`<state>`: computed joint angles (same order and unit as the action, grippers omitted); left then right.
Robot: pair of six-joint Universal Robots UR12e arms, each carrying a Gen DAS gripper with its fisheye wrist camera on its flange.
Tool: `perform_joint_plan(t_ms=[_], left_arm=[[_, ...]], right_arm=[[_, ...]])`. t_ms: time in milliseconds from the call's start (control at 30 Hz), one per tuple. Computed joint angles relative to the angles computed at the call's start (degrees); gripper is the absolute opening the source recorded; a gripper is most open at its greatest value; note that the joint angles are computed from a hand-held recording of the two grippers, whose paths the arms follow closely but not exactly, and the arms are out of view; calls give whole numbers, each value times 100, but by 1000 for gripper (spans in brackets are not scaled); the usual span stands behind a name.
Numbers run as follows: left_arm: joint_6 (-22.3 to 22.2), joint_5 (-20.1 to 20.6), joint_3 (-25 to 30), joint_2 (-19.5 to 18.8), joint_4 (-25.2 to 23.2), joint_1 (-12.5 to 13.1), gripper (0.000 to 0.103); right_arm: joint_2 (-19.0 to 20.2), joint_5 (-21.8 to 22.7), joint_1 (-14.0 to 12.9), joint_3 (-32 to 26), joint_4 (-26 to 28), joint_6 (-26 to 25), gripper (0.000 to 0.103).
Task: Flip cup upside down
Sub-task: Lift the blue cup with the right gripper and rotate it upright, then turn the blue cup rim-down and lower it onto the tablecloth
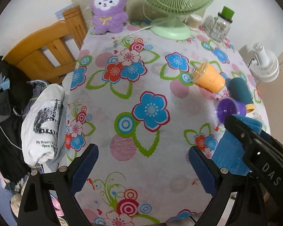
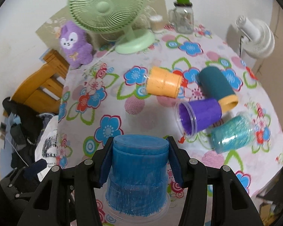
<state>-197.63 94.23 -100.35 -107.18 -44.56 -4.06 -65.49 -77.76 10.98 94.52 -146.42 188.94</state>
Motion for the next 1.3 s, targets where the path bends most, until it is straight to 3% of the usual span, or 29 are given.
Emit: perform_joint_plan(t_ms=[233, 500, 767, 900, 1000, 1300], left_arm=[[-407, 216, -149, 153, -29, -11, 97], [-606, 140, -428, 263, 296, 29, 97], [-732, 46, -623, 146, 540, 132, 97], [-825, 77, -641, 22, 615, 196, 97], [-794, 299, -576, -124, 599, 195, 97], [-568, 369, -506, -429, 988, 262, 97]], right_arm=[[-137, 261, -19, 217, -565, -641, 56], [-148, 522, -72, 534, -1694, -1176, 56], [132, 762, -27, 619, -2391, -1503, 56], [377, 512, 92, 637, -2979, -1649, 56], [585, 366, 180, 518, -3084, -1841, 56], [973, 259, 246, 215, -3183, -1726, 56]])
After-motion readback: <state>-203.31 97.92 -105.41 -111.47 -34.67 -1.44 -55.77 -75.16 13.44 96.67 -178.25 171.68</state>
